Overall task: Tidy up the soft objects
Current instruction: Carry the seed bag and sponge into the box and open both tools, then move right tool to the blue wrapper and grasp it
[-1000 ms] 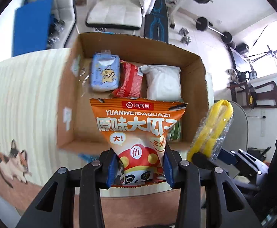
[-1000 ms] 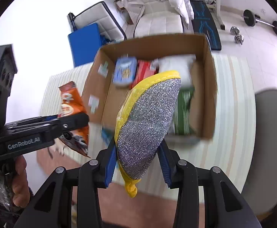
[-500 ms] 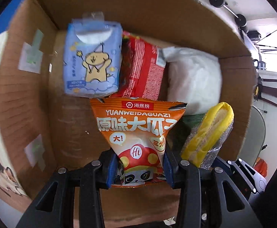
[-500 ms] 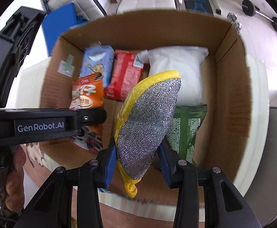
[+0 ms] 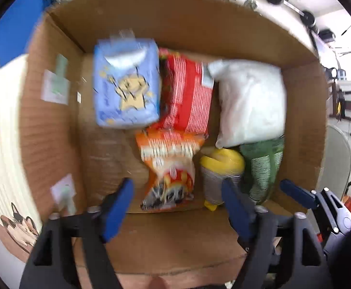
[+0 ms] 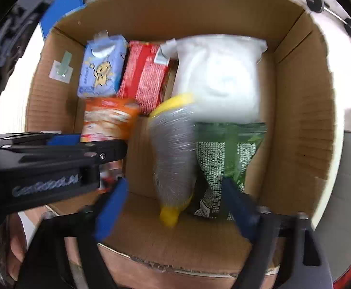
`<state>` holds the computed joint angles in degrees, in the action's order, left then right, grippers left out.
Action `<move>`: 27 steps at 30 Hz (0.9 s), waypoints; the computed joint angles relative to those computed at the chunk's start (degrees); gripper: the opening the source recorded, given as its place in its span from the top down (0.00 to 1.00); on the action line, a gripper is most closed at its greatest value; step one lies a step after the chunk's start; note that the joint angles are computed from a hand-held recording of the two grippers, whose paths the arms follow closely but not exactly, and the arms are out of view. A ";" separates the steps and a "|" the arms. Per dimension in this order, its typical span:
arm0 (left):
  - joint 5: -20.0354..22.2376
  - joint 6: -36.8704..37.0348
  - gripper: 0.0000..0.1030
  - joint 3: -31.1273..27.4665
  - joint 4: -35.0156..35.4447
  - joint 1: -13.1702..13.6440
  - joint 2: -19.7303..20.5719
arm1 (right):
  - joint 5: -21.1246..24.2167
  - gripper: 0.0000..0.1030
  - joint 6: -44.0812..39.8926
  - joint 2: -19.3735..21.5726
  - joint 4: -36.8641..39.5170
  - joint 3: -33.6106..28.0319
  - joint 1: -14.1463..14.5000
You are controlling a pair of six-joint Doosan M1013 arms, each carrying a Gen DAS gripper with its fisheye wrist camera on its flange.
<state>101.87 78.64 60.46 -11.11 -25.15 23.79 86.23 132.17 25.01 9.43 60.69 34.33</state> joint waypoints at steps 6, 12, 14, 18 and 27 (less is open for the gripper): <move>-2.38 -0.11 0.09 -1.05 5.83 -1.33 -2.60 | 1.16 0.16 2.20 -0.61 -2.11 -1.12 0.21; -7.10 -0.70 0.05 1.08 12.05 -1.82 -5.72 | 0.97 0.00 5.18 -2.53 -8.39 -1.24 1.97; -8.13 -1.38 0.05 2.28 11.76 -1.53 -6.98 | 0.34 0.00 5.63 -3.33 -9.84 -0.86 2.48; -9.59 -1.87 0.05 4.82 12.36 -0.85 -10.02 | -2.94 0.00 7.78 -5.34 -10.66 0.85 3.83; -11.65 -11.36 0.05 20.06 19.07 1.15 -20.13 | -16.32 0.00 21.69 -14.30 -12.88 15.02 9.49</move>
